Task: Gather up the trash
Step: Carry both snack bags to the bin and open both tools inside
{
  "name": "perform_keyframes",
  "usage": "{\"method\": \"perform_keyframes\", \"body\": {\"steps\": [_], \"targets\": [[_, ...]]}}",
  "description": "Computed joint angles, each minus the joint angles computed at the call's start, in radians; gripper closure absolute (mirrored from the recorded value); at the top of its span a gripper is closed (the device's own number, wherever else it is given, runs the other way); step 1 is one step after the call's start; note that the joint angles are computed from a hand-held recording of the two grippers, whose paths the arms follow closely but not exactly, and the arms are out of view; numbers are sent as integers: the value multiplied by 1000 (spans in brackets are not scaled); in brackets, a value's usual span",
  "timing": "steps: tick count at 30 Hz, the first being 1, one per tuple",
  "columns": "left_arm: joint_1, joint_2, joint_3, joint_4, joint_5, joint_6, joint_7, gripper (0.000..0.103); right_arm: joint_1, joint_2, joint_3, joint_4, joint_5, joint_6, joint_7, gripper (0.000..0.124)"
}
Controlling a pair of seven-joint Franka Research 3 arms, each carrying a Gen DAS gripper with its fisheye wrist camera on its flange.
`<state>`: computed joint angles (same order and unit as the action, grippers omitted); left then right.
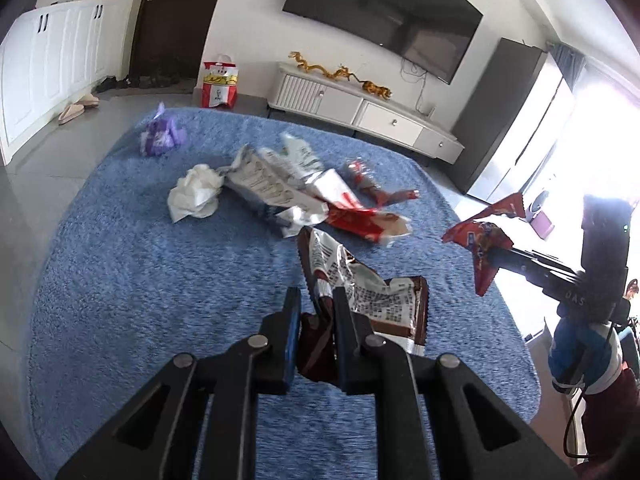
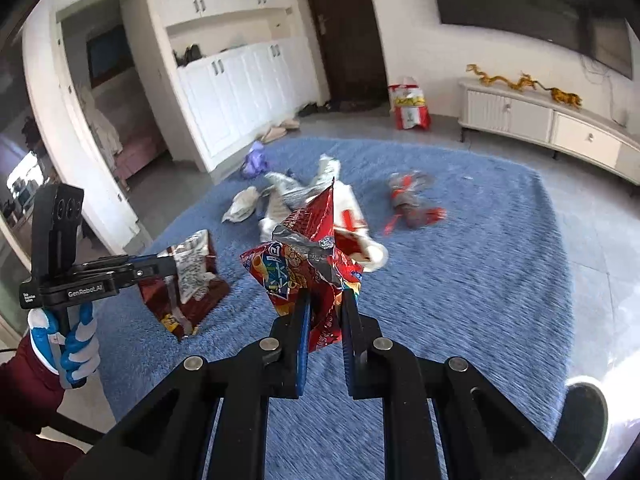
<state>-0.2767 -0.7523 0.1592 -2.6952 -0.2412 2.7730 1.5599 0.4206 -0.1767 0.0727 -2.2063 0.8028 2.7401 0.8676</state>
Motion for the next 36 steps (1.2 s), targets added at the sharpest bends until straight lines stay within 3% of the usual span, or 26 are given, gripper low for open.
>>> {"method": "perform_keyframes", "body": {"steps": [5,12,17,22,26,29,34,36], "targets": [[-50,51,-42,53,-7,-2,-17,89,-31,-93,-56,-92,54,25,-31,110],[-147,225,-104,204,-47,-33,9,89,-115,-189,-127,-220,34,68,-22,110],[-173,426,-201,390,-65,-60,33,89,-159,-180,-203,-275,71,98,-39,110],[-150,651,-308,618,-71,-109,28,89,-226,-121,-235,-288,98,112,-35,110],[-131,841,-393,821,74,-165,-81,88,-292,-53,-229,-272,74,128,3,110],[-138,956,-425,946,200,-207,-171,88,-331,-4,-222,-251,54,133,31,108],[-159,1147,-473,1161,279,-278,-248,80,-391,83,-199,-207,-17,161,114,101],[-161,1206,-490,1228,273,-315,-241,60,-408,96,-192,-205,-37,173,143,88]]}}
